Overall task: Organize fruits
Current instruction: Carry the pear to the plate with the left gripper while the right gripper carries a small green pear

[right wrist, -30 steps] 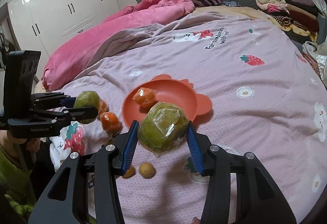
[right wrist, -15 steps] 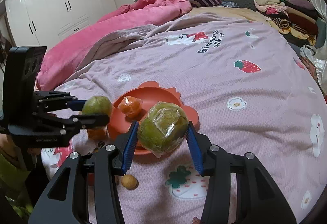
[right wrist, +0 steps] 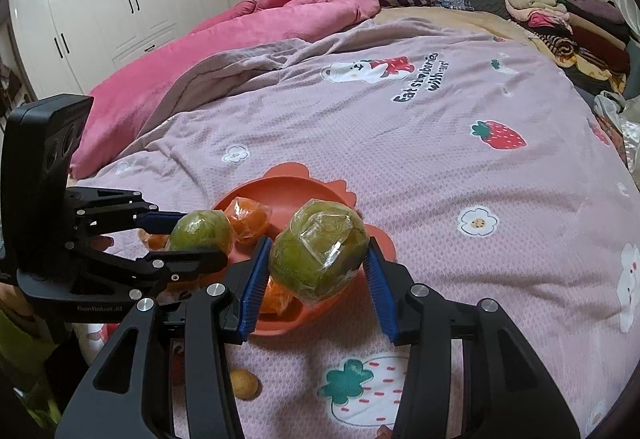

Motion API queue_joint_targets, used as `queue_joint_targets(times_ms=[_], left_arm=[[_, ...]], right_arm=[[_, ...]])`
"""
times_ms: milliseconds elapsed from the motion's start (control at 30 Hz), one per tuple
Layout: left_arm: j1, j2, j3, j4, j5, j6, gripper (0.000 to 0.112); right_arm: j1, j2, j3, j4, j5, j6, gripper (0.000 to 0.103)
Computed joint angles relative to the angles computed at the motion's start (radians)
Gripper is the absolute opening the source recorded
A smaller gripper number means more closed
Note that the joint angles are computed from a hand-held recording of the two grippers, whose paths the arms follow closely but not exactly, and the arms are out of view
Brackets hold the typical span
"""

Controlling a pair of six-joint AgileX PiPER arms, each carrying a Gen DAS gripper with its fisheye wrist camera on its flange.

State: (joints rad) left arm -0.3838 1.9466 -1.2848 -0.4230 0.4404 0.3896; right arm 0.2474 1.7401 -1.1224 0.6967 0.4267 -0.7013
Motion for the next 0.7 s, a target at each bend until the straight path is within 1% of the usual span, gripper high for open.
queue_joint_targets(times_ms=[300,467,700], left_arm=[[0.003,0.026,-0.012,-0.015,-0.003,0.025,0.033],[-0.005,0.028,-0.008,0.016,-0.020,0.008,0.033],[0.005,0.029,-0.004,-0.036,-0.021,0.064,0.033]], right_arm=[[0.019,0.061,-0.065,-0.067,0.020,0.060,0.045],[0.026,0.088,-0.092,-0.100,0.029,0.091,0.045],[0.040,0.127,-0.141,-0.163,0.055,0.141,0.045]])
